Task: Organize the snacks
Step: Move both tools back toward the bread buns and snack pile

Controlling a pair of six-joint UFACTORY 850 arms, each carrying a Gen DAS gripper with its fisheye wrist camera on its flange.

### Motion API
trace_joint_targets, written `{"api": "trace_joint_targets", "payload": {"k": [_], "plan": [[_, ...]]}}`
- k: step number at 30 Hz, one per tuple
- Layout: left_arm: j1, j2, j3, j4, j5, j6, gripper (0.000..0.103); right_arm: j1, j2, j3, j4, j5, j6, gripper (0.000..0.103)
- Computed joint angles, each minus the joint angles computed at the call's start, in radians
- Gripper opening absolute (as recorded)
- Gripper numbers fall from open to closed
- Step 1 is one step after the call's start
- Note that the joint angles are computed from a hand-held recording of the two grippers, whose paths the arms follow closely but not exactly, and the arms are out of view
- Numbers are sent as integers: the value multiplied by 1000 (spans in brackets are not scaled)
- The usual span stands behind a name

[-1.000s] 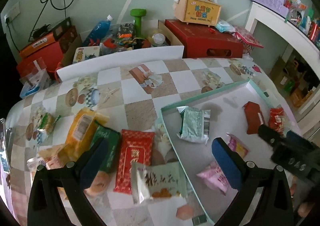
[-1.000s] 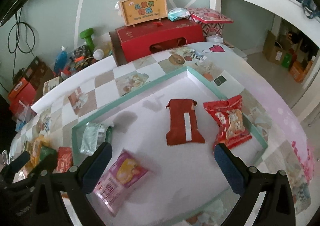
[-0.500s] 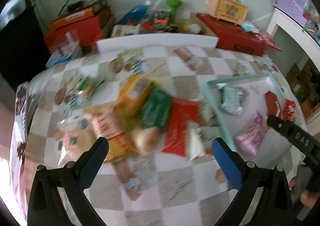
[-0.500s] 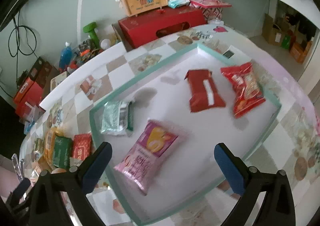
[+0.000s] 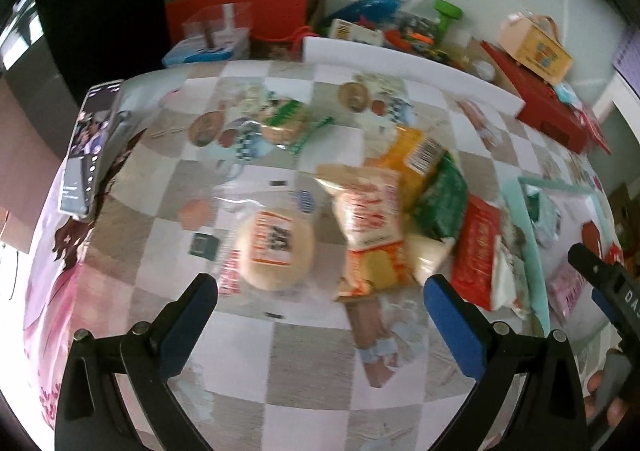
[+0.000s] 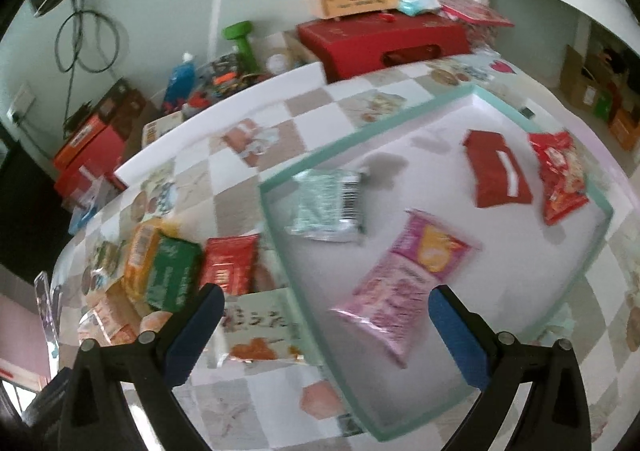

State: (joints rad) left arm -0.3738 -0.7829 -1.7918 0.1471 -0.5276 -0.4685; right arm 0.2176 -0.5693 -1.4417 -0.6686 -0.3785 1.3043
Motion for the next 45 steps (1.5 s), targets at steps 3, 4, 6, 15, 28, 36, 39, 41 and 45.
{"api": "trace_joint_targets", "payload": {"k": [3, 4, 6, 15, 28, 36, 39, 41, 45], "plan": [[8, -5, -3, 25, -9, -35, 102, 12, -18, -26, -3, 5, -24, 103], [10, -10, -9, 31, -20, -42, 102, 15, -27, -35, 5, 8, -38, 103], [13, -20, -16, 34, -36, -47, 102, 18, -43, -52, 43, 13, -86, 103], [41, -34, -25, 93, -68, -140, 102, 37, -111, -126, 174, -6, -289, 103], [41, -78, -78, 125, -89, -159, 102, 62, -166, -172, 278, 55, -534, 103], [34, -114, -127, 96, -78, -120, 102, 91, -172, -162, 201, 112, -565, 103], [33, -131, -149, 92, -92, -113, 102, 102, -171, -153, 48, 140, -435, 103], [33, -142, -161, 94, -104, -114, 102, 106, -170, -146, -23, 160, -377, 101], [36, -158, -175, 72, -117, -105, 102, 114, -174, -142, -86, 186, -338, 96]]}}
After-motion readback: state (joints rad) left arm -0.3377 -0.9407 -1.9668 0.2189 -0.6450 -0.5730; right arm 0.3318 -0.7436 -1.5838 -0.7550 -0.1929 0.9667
